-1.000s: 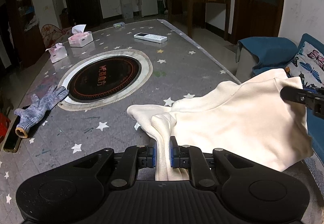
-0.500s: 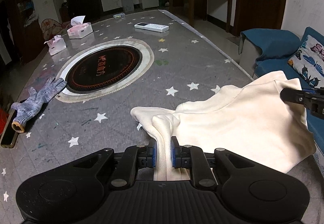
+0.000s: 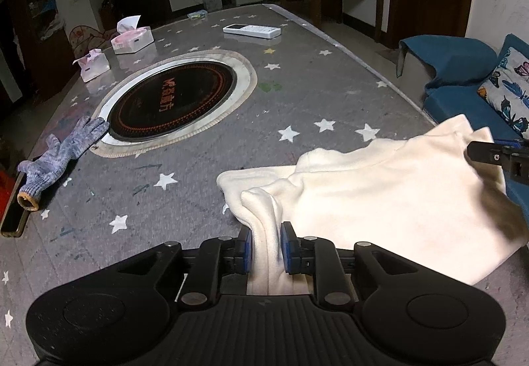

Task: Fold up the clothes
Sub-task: 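Lower the sweatshirt onto the table and open both tools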

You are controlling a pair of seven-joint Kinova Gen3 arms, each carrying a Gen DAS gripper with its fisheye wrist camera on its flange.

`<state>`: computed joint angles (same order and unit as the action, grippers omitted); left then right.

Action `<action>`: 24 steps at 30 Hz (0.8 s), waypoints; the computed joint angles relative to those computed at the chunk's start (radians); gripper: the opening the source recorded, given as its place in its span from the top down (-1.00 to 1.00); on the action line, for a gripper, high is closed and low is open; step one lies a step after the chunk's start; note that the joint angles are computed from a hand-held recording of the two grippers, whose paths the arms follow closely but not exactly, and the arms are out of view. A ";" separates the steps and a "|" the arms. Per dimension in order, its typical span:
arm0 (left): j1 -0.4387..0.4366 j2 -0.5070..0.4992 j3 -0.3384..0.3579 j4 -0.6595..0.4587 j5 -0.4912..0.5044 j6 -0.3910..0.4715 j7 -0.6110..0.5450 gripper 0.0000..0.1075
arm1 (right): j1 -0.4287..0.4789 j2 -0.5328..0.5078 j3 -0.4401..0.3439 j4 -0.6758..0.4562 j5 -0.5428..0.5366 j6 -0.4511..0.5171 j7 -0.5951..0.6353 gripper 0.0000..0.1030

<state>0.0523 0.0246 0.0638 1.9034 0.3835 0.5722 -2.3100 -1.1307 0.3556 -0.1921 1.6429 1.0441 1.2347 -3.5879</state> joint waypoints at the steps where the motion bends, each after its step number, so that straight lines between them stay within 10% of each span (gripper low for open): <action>1: 0.001 0.001 0.000 0.001 -0.004 -0.002 0.003 0.58 | 0.003 0.001 0.000 -0.002 -0.006 0.002 0.004 0.70; 24: 0.016 -0.004 0.005 0.025 -0.091 -0.041 0.082 0.10 | -0.083 0.056 -0.003 -0.116 0.020 0.062 0.199 -0.12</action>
<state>0.0682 0.0203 0.0690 1.9279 0.2928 0.5307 -2.2278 -1.2140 0.4119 -0.1952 1.5264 1.0645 1.2971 -3.3893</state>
